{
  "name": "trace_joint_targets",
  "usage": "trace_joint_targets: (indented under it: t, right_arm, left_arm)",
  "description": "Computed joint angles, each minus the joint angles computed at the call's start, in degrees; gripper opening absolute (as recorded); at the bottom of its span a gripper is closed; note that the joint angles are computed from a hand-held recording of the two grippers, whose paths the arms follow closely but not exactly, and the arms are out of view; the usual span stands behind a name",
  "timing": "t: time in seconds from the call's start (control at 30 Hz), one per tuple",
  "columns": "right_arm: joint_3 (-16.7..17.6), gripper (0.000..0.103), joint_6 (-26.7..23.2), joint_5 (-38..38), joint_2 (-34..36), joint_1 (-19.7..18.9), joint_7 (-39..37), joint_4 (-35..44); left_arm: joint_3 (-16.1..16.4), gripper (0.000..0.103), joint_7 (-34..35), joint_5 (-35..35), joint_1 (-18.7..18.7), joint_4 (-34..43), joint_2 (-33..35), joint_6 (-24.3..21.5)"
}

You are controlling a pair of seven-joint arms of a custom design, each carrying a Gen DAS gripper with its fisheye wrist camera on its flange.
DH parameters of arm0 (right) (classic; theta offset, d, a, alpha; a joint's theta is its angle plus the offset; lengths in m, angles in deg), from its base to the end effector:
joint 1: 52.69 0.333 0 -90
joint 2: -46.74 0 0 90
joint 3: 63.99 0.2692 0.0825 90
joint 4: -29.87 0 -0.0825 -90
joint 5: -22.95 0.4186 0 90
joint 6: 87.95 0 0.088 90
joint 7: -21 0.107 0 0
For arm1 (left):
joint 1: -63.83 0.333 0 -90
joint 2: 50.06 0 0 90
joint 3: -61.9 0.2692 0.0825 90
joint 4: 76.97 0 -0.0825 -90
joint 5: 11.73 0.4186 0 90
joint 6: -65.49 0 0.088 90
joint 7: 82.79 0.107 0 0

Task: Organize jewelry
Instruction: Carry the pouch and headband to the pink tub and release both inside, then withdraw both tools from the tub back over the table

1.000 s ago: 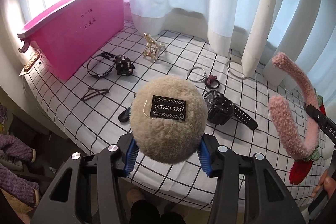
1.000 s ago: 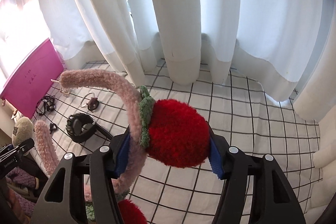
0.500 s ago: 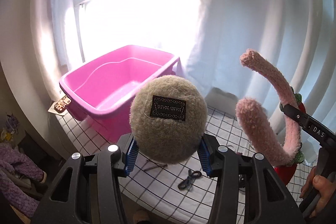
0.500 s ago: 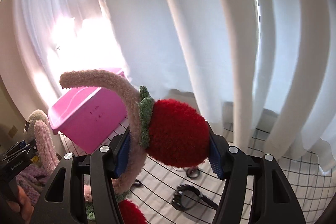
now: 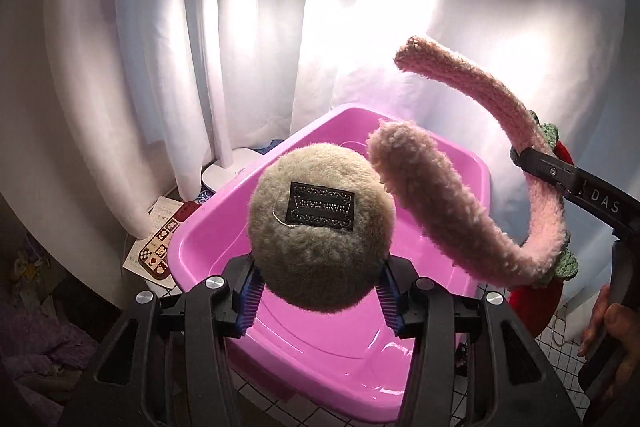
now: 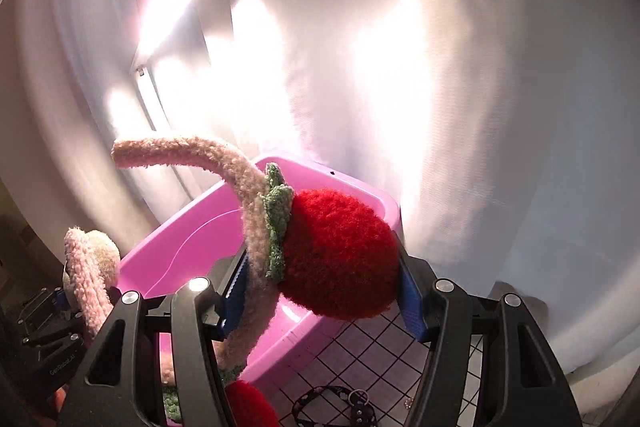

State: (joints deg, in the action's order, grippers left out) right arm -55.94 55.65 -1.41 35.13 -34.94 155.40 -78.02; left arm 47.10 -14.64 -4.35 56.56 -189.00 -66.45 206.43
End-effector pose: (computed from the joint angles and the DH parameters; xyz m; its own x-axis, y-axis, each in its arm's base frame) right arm 0.5274 0.2661 0.6397 -0.0099 -0.9893 -0.1458 -0.6252 0.1199 -0.7712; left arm 0.5210 -0.2289 0.6369 -0.1200 -0.9902 0.0719 -0.6998 0.0330 -0.7135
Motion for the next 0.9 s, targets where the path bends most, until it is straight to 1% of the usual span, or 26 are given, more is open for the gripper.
trace_joint_targets:
  t: [0.07, 0.13, 0.27, 0.3, 0.33, 0.4, 0.47, 0.5, 0.53, 0.57, 0.6, 0.63, 0.7, 0.73, 0.8, 0.9]
  right_arm:
    - [0.1, 0.060, -3.6, 0.9, 6.1, 0.4, -2.1, 6.7]
    - [-0.3, 0.060, -8.1, 1.7, 12.5, 1.1, -4.8, 14.2]
    - [-1.6, 0.060, -16.3, 4.1, 22.6, 2.9, -9.0, 26.5]
    - [-2.0, 0.060, -18.4, 4.7, 24.3, 3.4, -9.8, 28.6]
    - [-2.3, 0.060, -21.3, 4.9, 27.1, 3.9, -10.8, 32.4]
    - [-3.2, 0.060, -26.5, 5.3, 32.2, 5.0, -12.5, 39.3]
    - [-4.0, 0.060, -30.2, 6.1, 34.1, 5.6, -13.8, 41.6]
    - [-4.3, 0.061, -32.3, 6.8, 36.1, 5.7, -14.8, 44.2]
    - [-4.5, 0.061, -33.8, 7.4, 37.4, 5.8, -15.3, 46.0]
    - [-4.6, 0.065, -34.9, 8.4, 38.4, 5.8, -15.8, 47.4]
    - [-4.8, 0.071, -35.6, 9.3, 39.1, 5.7, -16.0, 48.2]
    - [-4.9, 0.072, -36.0, 9.8, 39.0, 5.9, -15.7, 48.1]
    - [-5.9, 0.076, -36.8, 7.8, 38.8, 7.1, -14.9, 47.9]
    - [-6.3, 0.077, -36.3, 6.4, 38.0, 7.7, -14.4, 46.8]
    - [-5.9, 0.077, -34.3, 7.1, 35.8, 7.2, -14.2, 43.8]
    - [-5.6, 0.077, -34.0, 7.5, 35.4, 7.0, -13.9, 43.4]
  left_arm:
    - [0.8, 0.048, 1.2, -1.0, 0.2, 3.5, 4.2, -2.1]
    - [1.7, 0.048, 2.2, -2.1, 0.1, 6.3, 7.4, -4.3]
    - [3.1, 0.051, 4.2, -4.4, -0.2, 12.2, 13.6, -9.4]
    - [3.3, 0.052, 4.2, -4.5, -0.4, 13.2, 14.6, -10.5]
    - [3.4, 0.052, 4.2, -4.6, -0.6, 14.1, 15.4, -11.5]
    - [3.7, 0.060, 3.9, -4.5, -1.0, 15.8, 17.1, -13.5]
    - [4.0, 0.075, 3.6, -4.4, -1.2, 16.7, 18.0, -14.5]
    - [4.1, 0.080, 3.4, -4.2, -1.4, 17.2, 18.5, -14.8]
    - [4.2, 0.088, 3.1, -3.8, -1.5, 17.3, 18.6, -15.0]
    - [4.3, 0.095, 2.8, -3.3, -1.6, 17.5, 18.9, -15.5]
    - [4.4, 0.096, 2.7, -3.1, -1.7, 18.2, 19.4, -16.1]
    - [4.5, 0.096, 2.9, -3.1, -1.7, 18.8, 19.9, -16.9]
    - [4.6, 0.096, 3.3, -3.4, -1.8, 19.7, 20.6, -18.4]
    - [4.7, 0.096, 3.2, -3.1, -1.9, 19.8, 20.7, -18.7]
    - [4.7, 0.096, 3.2, -1.9, -2.1, 19.0, 20.2, -18.5]
    - [4.8, 0.096, 3.0, -1.9, -2.0, 17.9, 19.3, -18.0]
